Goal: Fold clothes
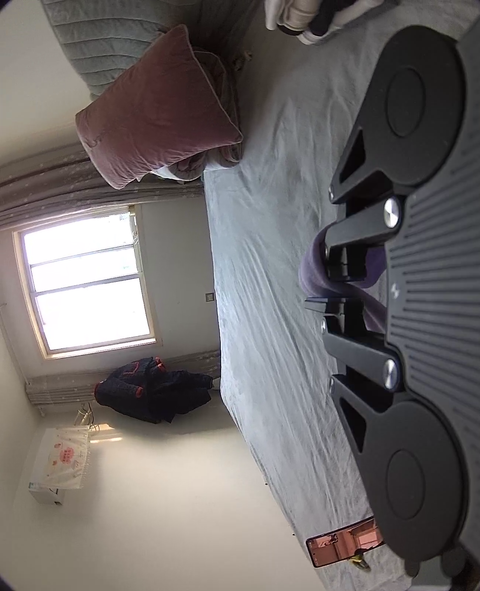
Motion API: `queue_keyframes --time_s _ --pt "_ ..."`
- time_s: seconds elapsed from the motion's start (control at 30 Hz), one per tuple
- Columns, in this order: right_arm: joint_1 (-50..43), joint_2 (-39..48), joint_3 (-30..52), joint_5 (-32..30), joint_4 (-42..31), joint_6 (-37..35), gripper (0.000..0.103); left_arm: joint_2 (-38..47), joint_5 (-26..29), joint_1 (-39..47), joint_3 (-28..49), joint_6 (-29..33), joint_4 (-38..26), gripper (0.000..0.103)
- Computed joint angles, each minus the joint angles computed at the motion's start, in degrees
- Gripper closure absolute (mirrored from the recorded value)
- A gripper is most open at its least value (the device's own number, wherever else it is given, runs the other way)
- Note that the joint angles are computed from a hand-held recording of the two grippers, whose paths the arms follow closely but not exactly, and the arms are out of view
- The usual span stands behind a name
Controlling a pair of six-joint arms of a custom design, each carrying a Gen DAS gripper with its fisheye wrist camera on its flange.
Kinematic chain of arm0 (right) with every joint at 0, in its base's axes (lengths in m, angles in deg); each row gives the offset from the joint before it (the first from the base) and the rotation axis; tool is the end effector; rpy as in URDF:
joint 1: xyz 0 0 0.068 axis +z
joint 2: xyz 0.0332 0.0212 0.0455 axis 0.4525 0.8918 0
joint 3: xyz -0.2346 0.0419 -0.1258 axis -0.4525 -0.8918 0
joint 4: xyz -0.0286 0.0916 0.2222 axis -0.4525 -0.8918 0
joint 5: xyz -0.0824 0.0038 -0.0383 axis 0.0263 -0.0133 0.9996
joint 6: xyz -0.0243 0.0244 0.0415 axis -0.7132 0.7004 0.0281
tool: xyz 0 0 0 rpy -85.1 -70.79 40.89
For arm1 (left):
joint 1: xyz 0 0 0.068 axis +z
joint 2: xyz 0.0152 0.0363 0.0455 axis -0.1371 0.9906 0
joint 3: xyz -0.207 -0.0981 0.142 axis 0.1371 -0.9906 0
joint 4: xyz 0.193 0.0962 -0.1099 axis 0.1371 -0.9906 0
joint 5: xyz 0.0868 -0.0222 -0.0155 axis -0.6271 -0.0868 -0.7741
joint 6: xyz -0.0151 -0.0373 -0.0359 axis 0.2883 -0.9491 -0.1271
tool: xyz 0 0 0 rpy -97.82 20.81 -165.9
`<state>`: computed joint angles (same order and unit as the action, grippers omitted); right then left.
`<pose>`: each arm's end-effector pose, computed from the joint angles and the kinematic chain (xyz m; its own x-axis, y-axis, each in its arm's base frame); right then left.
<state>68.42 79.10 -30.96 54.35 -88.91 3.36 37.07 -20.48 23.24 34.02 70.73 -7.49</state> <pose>0.1496 0.1040 0.2642 -0.2867 0.1468 -0.9467 -0.0044 0.9880 0.1546 0.1778 0.0721 0.1669 -0.3724 0.1773 -0.9110 0.5715 0.8172 -0.0745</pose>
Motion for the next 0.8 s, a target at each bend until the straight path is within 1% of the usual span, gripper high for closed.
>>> queue_keyframes --time_s 0.07,0.17,0.27,0.3,0.37,0.43,0.53,0.63,0.8 --pt "1.7 0.2 0.9 2.0 -2.1 -0.8 0.091 1.1 2.9 2.8 2.7 6.6 -7.2 0.103" --pt "5.5 1.1 2.1 6.4 -6.7 -1.8 0.091 3.4 4.0 4.0 5.8 17.7 -17.5 0.103" --pt "10.2 2.9 3.3 10.9 -14.4 0.6 0.091 6.5 2.3 4.5 8.7 30.1 -27.6 0.103" --pt "11.9 3.8 3.5 12.3 -17.3 2.0 0.091 7.5 1.2 4.5 9.4 33.5 -29.9 0.103" --pt "15.3 6.0 3.4 14.6 -22.7 5.9 0.091 8.4 -1.8 3.5 9.5 37.7 -32.0 0.103" --pt "18.3 8.9 3.0 15.8 -27.6 10.7 0.091 8.2 -5.5 2.0 8.4 40.1 -32.1 0.103" --pt "20.0 11.8 -0.1 13.8 -29.2 16.1 0.091 7.0 -10.4 -0.3 6.2 41.7 -30.2 0.103" --pt "19.2 13.3 -4.0 9.4 -26.7 19.5 0.091 5.6 -15.3 -3.0 4.0 42.5 -27.9 0.103" --pt "15.1 14.5 -11.1 0.8 -19.0 23.8 0.089 6.5 -15.8 -2.9 6.5 42.9 -31.4 0.101"
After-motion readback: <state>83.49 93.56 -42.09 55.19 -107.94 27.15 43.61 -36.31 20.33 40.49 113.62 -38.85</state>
